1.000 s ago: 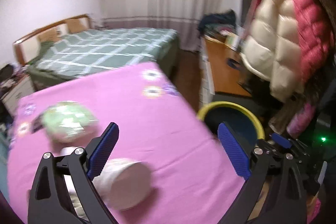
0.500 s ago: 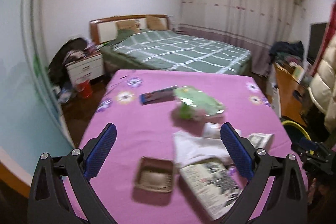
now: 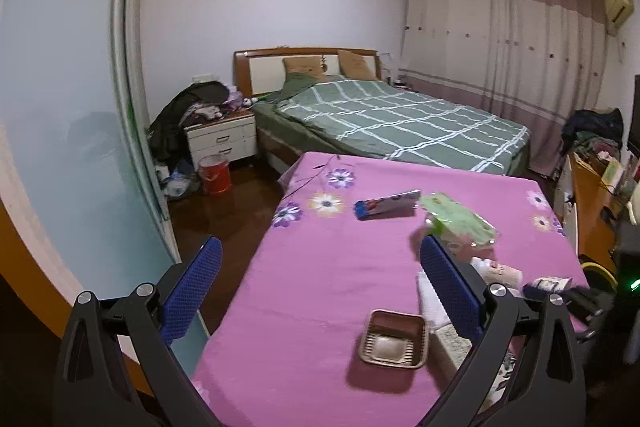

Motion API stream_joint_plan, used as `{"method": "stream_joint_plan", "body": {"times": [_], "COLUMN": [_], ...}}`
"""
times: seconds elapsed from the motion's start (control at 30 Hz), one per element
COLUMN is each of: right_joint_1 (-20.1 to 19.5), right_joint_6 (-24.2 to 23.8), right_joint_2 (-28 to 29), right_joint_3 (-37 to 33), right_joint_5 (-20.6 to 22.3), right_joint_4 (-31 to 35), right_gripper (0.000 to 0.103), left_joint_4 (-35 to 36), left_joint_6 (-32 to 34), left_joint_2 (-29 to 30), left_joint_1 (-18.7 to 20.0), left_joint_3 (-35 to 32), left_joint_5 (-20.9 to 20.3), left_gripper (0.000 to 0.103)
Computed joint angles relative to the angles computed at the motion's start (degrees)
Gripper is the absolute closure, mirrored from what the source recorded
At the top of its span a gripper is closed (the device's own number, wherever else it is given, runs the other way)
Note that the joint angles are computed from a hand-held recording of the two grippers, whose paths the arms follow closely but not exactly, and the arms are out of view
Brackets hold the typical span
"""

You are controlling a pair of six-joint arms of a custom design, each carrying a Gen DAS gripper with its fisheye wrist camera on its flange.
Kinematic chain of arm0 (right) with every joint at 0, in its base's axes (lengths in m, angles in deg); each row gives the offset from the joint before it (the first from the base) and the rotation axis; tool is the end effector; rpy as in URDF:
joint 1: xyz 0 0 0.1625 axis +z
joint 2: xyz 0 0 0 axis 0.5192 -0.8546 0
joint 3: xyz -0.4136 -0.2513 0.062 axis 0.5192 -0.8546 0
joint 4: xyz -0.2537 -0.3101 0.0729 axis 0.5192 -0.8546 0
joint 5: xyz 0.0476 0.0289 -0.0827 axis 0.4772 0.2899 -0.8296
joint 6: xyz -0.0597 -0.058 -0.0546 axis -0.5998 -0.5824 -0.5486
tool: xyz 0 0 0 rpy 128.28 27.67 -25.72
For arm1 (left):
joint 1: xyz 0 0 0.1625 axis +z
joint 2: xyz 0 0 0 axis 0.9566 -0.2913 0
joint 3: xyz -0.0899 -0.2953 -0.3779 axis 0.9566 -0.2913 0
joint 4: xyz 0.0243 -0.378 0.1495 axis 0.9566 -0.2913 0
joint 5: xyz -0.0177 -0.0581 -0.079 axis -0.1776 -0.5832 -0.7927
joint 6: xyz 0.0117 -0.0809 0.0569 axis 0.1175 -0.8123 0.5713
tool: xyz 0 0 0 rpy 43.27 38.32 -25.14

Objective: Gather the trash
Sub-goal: 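Grasp the crumpled white tissue with the right gripper, then carry the tissue to the yellow bin and open the right gripper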

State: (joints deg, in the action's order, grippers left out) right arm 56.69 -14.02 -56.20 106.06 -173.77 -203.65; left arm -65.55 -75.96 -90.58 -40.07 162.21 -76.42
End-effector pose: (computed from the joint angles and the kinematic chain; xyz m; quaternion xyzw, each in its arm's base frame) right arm 0.1023 -0.6569 0.3208 0.4208 -0.8690 0.2081 0.1561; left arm -0.4357 -0.5598 0.0945 -0.0009 0.7288 -0.5339 0.4288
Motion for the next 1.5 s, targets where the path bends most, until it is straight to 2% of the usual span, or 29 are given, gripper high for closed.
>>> {"method": "stream_joint_plan", "body": {"times": [0.07, 0.3, 0.37, 0.47, 0.57, 0.67, 0.8, 0.93, 1.2, 1.37, 1.5], "right_joint_1": [0.7, 1.1, 1.1, 0.8, 0.5, 0.5, 0.5, 0.8, 1.3, 1.2, 0.5], "right_joint_6": [-0.5, -0.6, 0.2, 2.4, 4.3, 4.3, 3.7, 3.3, 5.3, 6.5, 7.8], "right_joint_2": [1.6, 4.8, 5.2, 5.5, 5.7, 5.3, 4.1, 1.8, -1.2, -2.9, -4.4], "right_joint_3": [-0.3, -1.4, -2.5, -4.8, -6.1, -5.3, -4.3, -3.4, -5.8, -7.5, -8.5], "right_joint_5": [-2.1, -6.2, -6.0, -5.3, -4.5, -4.4, -2.3, 1.6, 8.7, 12.0, 13.3], "right_joint_4": [0.0, -1.1, 0.6, 5.2, 7.5, 5.2, 4.7, 5.1, 7.2, 6.5, 5.0], "right_gripper": [0.059, 0.059, 0.059, 0.065, 0.079, 0.097, 0.097, 0.098, 0.098, 0.098, 0.098], "left_joint_4": [1.7, -17.0, -21.0, -27.7, -29.3, -29.5, -30.5, -30.9, -30.9, -35.2, -42.0], "left_joint_6": [-2.1, 11.8, 14.9, 20.3, 21.5, 21.4, 22.6, 23.3, 23.4, 27.6, 34.2], "left_joint_2": [-0.3, -0.8, -0.5, 0.0, 0.4, 0.1, 0.4, 0.6, 0.5, 1.2, 2.4], "left_joint_1": [0.1, 1.1, 1.4, 1.7, 1.7, 1.7, 1.7, 1.5, 1.4, 1.5, 1.6], "left_joint_3": [0.1, 4.7, 5.2, 6.2, 6.3, 6.7, 6.5, 6.4, 6.5, 6.4, 6.2], "left_joint_5": [-0.5, -1.3, -1.4, -1.8, -2.0, -2.2, -2.4, -2.4, -2.6, -3.2, -3.7], "left_gripper": [0.005, 0.005, 0.005, 0.005, 0.005, 0.005, 0.005, 0.005, 0.005, 0.005, 0.005]}}
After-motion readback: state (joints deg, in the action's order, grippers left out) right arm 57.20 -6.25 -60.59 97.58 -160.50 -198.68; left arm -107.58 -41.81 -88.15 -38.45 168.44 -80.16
